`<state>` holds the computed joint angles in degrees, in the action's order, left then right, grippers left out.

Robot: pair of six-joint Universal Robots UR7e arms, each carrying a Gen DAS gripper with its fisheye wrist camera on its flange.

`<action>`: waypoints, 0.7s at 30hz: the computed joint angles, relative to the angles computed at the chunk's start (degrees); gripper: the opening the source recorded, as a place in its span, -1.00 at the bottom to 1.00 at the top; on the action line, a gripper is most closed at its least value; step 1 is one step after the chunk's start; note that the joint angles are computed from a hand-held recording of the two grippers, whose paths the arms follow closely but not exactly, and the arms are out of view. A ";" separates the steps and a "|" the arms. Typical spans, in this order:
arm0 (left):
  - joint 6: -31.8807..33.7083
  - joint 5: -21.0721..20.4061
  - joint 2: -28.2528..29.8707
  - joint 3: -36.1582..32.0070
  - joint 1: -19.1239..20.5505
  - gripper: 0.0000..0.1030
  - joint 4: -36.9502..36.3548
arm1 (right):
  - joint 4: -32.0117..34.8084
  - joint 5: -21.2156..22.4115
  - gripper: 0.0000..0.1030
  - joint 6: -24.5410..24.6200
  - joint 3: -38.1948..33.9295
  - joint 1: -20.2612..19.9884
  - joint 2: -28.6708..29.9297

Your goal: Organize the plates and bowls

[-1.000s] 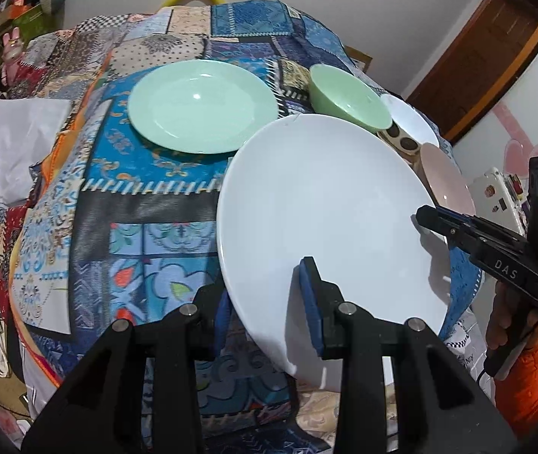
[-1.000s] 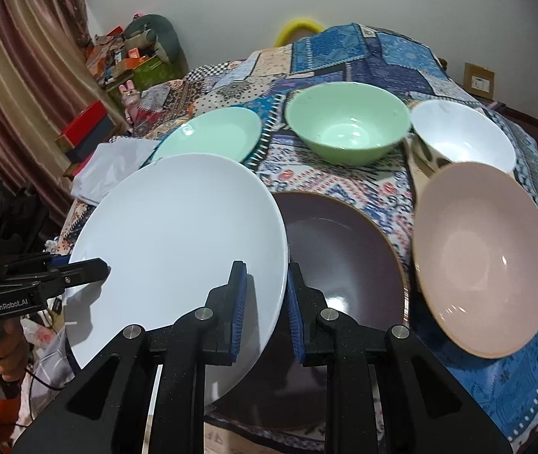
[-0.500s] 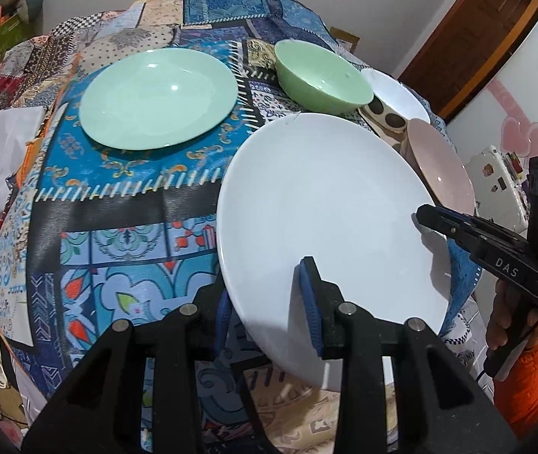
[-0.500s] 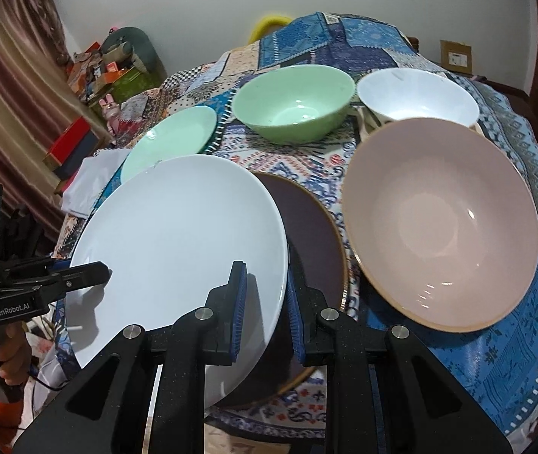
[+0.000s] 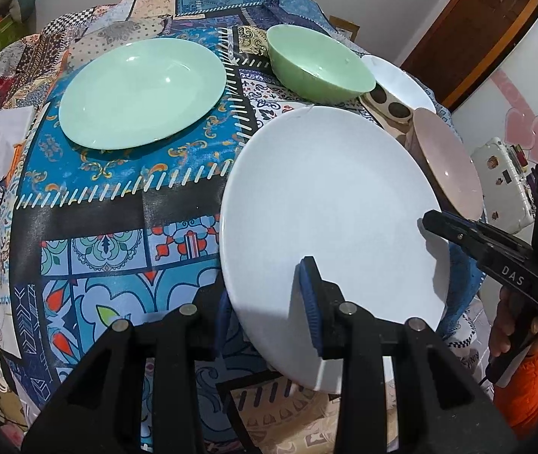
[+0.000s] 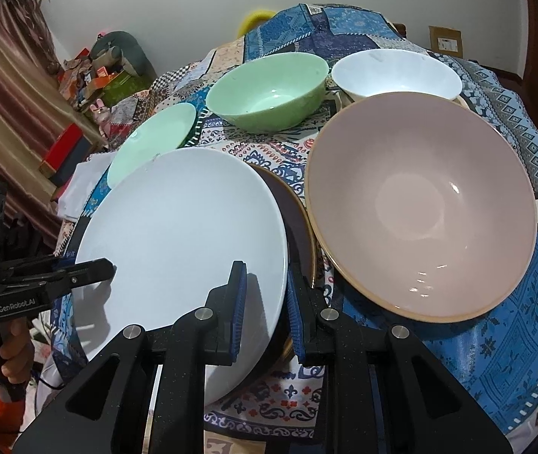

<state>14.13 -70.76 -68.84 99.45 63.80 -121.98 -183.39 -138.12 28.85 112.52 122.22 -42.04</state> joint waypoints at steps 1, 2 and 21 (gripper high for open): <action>-0.07 0.15 0.13 -0.03 0.00 -0.32 -0.04 | 0.26 0.04 -0.63 0.13 -0.14 -0.03 0.01; -0.19 0.44 0.35 -0.10 -0.01 -0.32 -0.09 | 0.42 0.07 -0.63 0.25 -0.12 -0.04 -0.03; 1.40 3.23 2.27 0.58 -0.50 -0.33 -2.18 | 1.65 -2.54 -0.63 0.80 0.13 0.36 -0.22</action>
<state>15.53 -67.53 -66.58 100.03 63.31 -124.15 -181.75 -140.66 29.65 112.65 122.58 -42.25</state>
